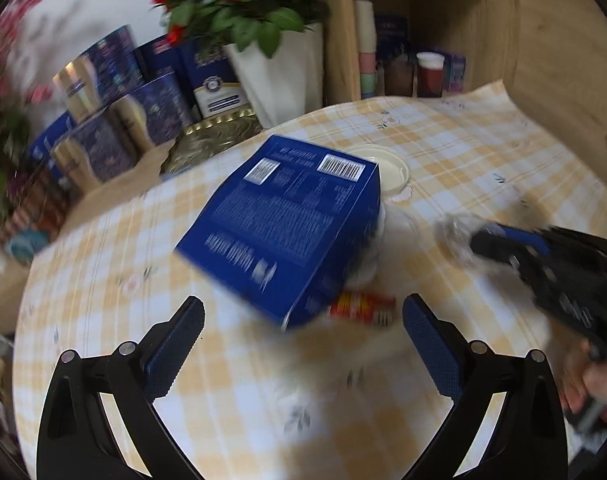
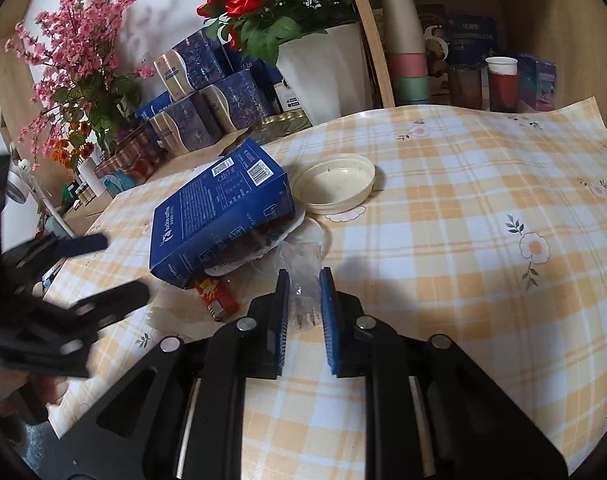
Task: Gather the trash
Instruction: 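Grasp the blue box with the left tool while the right tool closes on the clear plastic bag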
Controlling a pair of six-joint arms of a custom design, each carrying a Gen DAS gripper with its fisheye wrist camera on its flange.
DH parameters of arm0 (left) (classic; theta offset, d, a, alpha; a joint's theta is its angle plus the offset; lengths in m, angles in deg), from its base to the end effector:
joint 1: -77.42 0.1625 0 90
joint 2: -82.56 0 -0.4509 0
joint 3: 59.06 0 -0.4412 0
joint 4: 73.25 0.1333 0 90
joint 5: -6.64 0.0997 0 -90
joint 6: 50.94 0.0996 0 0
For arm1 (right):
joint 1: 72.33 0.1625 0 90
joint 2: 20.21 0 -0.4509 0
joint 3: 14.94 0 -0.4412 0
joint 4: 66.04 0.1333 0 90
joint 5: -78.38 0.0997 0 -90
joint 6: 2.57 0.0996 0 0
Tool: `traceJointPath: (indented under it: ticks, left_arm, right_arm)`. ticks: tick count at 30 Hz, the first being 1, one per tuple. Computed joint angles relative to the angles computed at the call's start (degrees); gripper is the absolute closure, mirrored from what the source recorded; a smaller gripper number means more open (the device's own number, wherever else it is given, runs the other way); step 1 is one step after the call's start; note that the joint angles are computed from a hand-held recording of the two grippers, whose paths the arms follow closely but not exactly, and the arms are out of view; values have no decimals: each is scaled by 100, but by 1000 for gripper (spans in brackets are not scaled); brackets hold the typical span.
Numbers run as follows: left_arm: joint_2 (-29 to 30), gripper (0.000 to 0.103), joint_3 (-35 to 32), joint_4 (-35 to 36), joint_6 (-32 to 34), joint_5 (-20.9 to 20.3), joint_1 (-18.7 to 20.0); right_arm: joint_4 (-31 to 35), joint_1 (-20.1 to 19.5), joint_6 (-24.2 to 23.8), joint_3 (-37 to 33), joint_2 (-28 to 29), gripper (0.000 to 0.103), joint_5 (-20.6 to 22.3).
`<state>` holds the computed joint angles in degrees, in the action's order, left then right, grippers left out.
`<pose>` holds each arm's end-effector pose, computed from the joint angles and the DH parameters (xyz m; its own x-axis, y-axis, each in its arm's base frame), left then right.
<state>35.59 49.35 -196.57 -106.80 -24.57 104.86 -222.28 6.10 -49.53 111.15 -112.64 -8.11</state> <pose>-0.4160 -0.4622 0.0121 -0.5811 0.0260 -0.8134 0.5378 0.7625 -0.3598 0.0392 -0.5037 0.3384 -0.7954 -0.4888 0.3584 -0.6042 0.6861 -0.4052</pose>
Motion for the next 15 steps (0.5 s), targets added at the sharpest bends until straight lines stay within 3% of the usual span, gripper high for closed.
traceJointPath:
  ticks: [5,9,15]
  left_arm:
    - [444,15,-661,687,329,177,302]
    - [537,16,-941,1274,-18,250,453]
    - [755,16,-1266,2016,48,388,500]
  right_arm:
    - [53,13,-199,69,-64,85,31]
    - [99,25,-297,82,-67,85,37]
    - [243,-32,-124,6,-52,85,79]
